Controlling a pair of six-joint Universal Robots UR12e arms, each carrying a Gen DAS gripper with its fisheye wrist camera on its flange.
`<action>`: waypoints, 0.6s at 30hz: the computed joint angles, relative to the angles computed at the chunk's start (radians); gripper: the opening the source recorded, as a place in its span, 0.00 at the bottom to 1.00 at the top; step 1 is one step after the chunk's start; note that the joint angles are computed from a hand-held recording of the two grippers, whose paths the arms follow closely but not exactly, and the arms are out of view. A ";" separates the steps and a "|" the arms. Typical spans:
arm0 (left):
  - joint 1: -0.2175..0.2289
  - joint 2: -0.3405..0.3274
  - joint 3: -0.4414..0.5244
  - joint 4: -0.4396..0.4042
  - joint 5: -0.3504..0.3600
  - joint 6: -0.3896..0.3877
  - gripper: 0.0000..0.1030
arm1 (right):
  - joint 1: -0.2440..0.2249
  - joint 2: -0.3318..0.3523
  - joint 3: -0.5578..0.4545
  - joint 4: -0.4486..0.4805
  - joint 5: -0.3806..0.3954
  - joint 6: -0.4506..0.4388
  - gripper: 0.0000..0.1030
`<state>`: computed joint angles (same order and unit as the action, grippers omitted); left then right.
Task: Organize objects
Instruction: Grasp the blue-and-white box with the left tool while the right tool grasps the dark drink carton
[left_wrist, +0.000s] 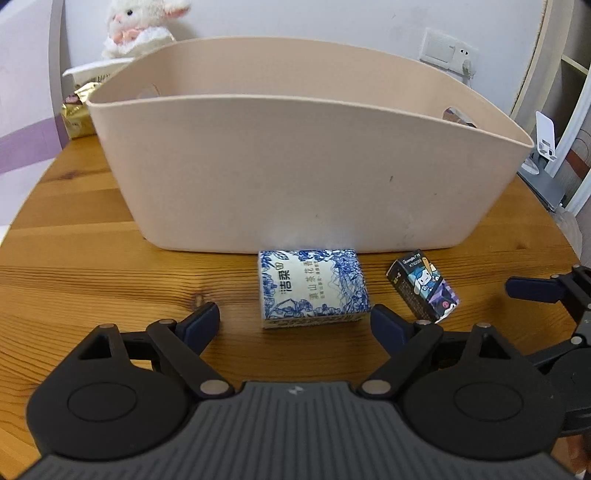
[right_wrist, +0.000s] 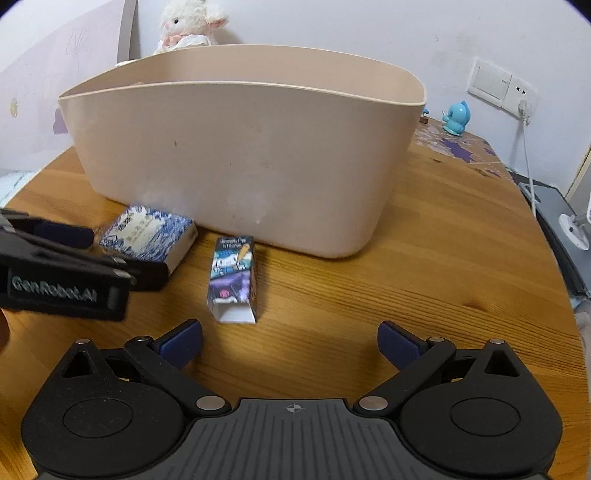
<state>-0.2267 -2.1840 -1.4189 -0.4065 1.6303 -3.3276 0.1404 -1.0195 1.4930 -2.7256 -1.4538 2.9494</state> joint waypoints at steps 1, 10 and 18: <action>-0.002 -0.004 0.004 0.000 0.008 0.000 0.87 | 0.000 0.003 -0.003 0.000 0.004 0.004 0.98; -0.014 -0.029 0.021 0.037 0.074 0.022 0.84 | -0.001 0.017 -0.014 -0.028 0.035 0.009 0.85; -0.009 -0.016 0.001 0.060 0.078 0.044 0.63 | 0.005 0.005 -0.013 -0.021 0.040 -0.007 0.35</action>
<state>-0.2354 -2.2002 -1.4176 -0.3464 1.7080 -3.2832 0.1454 -1.0141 1.4803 -2.7461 -1.4138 2.9425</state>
